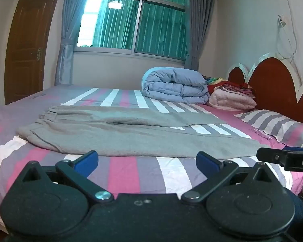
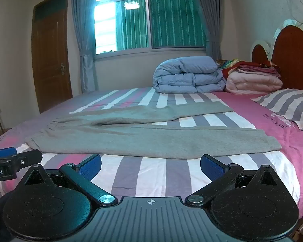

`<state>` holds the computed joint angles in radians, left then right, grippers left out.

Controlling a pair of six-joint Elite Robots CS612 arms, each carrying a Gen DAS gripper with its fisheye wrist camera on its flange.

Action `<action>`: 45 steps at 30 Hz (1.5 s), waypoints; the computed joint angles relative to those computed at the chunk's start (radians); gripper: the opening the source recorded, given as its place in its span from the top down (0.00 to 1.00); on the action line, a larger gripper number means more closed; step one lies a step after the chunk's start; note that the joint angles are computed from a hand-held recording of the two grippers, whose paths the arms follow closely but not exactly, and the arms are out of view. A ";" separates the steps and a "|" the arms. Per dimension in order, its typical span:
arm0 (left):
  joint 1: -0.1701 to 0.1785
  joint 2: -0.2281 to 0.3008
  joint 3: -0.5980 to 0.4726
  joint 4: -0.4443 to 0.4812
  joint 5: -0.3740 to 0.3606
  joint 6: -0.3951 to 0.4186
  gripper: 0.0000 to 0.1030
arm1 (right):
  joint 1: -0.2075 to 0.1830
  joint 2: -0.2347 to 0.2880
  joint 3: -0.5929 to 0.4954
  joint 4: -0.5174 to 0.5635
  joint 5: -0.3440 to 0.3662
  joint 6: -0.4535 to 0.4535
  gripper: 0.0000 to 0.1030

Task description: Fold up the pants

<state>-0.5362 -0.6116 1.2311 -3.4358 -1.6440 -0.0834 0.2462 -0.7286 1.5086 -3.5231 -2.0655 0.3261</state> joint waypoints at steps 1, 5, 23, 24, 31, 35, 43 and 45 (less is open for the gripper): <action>0.000 0.004 -0.002 -0.019 0.001 -0.006 0.06 | 0.000 -0.003 0.002 0.010 0.003 0.006 0.00; 0.000 0.004 -0.002 -0.017 0.001 -0.007 0.06 | -0.001 -0.001 0.001 0.006 0.002 0.004 0.00; 0.000 0.003 -0.001 -0.014 -0.001 0.002 0.06 | 0.000 0.000 0.000 0.006 0.002 0.006 0.00; 0.000 0.003 -0.001 -0.013 -0.001 0.003 0.06 | 0.001 0.000 -0.001 0.006 0.001 0.004 0.00; 0.005 0.011 -0.009 -0.021 -0.006 0.002 0.06 | 0.001 -0.001 0.002 0.003 -0.001 0.004 0.00; 0.008 0.018 -0.015 -0.021 -0.008 0.004 0.06 | 0.001 0.003 -0.001 0.002 -0.001 0.003 0.00; 0.006 0.016 -0.013 -0.021 -0.006 0.005 0.06 | 0.001 0.003 -0.001 0.003 -0.001 0.002 0.00; 0.006 0.016 -0.014 -0.020 -0.007 0.005 0.06 | 0.001 0.003 -0.001 0.003 -0.001 0.002 0.00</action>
<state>-0.5298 -0.5958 1.2173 -3.4556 -1.6510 -0.0787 0.2472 -0.7254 1.5075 -3.5201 -2.0665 0.3278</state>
